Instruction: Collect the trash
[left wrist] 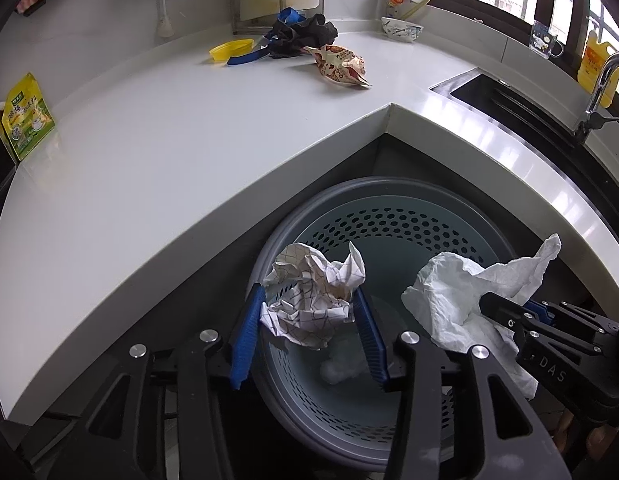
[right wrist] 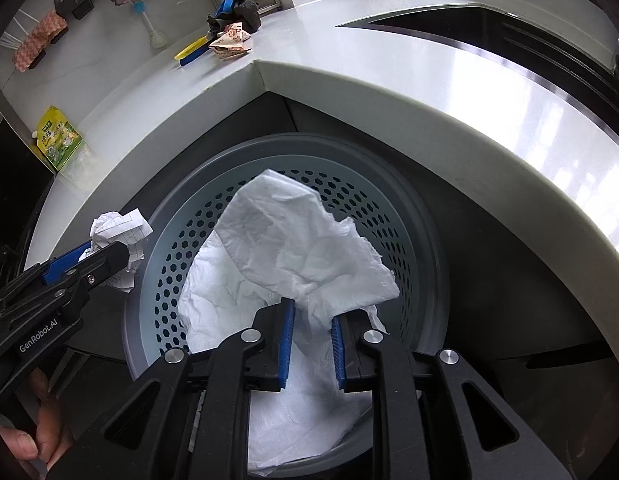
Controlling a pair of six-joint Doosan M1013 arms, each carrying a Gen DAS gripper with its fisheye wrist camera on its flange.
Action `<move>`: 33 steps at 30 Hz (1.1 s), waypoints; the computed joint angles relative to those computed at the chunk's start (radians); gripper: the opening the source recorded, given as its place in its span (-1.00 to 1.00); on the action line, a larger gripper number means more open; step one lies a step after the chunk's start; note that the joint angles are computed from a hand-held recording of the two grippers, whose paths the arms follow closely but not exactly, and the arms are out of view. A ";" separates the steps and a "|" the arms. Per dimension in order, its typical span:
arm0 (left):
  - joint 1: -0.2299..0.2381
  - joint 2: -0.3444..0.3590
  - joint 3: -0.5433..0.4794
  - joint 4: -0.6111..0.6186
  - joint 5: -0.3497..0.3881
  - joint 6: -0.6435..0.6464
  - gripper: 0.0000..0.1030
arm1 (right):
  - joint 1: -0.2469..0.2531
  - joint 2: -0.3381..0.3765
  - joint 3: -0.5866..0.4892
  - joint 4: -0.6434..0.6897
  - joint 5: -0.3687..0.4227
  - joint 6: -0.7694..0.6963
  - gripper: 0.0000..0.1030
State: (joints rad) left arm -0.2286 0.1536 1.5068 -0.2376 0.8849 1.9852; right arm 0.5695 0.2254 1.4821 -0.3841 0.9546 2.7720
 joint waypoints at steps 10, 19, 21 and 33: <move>0.011 -0.008 0.004 0.007 -0.014 -0.023 0.33 | 0.010 -0.012 0.007 -0.050 0.006 0.039 0.01; 0.012 -0.008 0.003 0.011 -0.012 -0.029 0.36 | 0.013 -0.017 0.012 -0.060 0.002 0.052 0.03; 0.012 -0.008 0.003 0.011 -0.013 -0.029 0.36 | 0.016 -0.020 0.016 -0.069 -0.004 0.063 0.03; 0.012 -0.008 -0.002 0.010 -0.013 -0.032 0.37 | 0.021 -0.024 0.017 -0.080 -0.013 0.080 0.04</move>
